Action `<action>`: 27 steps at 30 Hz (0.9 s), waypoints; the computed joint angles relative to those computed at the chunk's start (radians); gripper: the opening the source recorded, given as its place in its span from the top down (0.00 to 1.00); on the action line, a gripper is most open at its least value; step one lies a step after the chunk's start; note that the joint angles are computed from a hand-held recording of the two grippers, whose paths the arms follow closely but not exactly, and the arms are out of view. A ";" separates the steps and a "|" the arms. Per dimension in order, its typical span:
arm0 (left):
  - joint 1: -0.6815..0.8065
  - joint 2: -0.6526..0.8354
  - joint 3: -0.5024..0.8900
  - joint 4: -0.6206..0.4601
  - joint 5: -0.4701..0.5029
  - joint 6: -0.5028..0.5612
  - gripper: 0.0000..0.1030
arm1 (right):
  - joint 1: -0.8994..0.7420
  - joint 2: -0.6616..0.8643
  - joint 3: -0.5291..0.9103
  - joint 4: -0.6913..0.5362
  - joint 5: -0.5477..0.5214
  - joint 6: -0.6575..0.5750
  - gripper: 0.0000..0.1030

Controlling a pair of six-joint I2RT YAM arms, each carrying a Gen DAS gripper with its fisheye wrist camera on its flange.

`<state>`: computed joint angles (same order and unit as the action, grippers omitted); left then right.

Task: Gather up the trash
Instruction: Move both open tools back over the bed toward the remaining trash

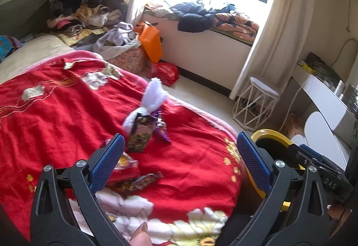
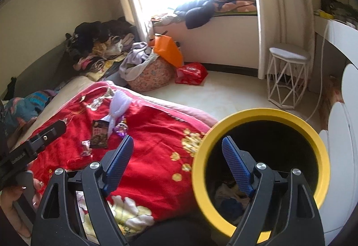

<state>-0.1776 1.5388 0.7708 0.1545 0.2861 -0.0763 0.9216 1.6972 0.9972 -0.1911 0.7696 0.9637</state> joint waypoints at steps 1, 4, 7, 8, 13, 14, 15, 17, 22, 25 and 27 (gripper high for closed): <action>0.010 0.001 -0.001 0.001 0.001 0.000 0.10 | -0.005 0.005 0.005 0.009 -0.008 -0.014 0.24; 0.052 0.008 0.001 -0.003 0.009 0.006 0.10 | -0.011 0.039 0.050 0.017 -0.029 -0.048 0.23; 0.097 0.017 0.004 -0.007 0.018 0.016 0.10 | -0.019 0.070 0.088 0.027 -0.050 -0.080 0.23; 0.107 0.020 0.004 -0.007 0.021 0.020 0.10 | -0.022 0.084 0.105 0.029 -0.056 -0.091 0.23; 0.172 0.037 0.001 -0.013 0.033 0.042 0.10 | -0.026 0.138 0.170 0.029 -0.082 -0.124 0.23; 0.185 0.043 0.002 -0.015 0.036 0.047 0.10 | -0.027 0.152 0.186 0.028 -0.088 -0.131 0.23; 0.199 0.049 0.003 -0.016 0.039 0.052 0.10 | -0.027 0.164 0.200 0.029 -0.092 -0.139 0.23; 0.221 0.061 0.008 -0.021 0.045 0.060 0.10 | -0.029 0.185 0.228 0.028 -0.105 -0.154 0.23; 0.271 0.096 0.019 -0.030 0.062 0.083 0.10 | -0.031 0.237 0.287 0.033 -0.128 -0.186 0.23; 0.293 0.130 0.036 -0.045 0.073 0.101 0.10 | -0.034 0.270 0.326 0.032 -0.144 -0.201 0.23; 0.300 0.150 0.044 -0.051 0.080 0.117 0.10 | -0.037 0.293 0.353 0.028 -0.154 -0.211 0.23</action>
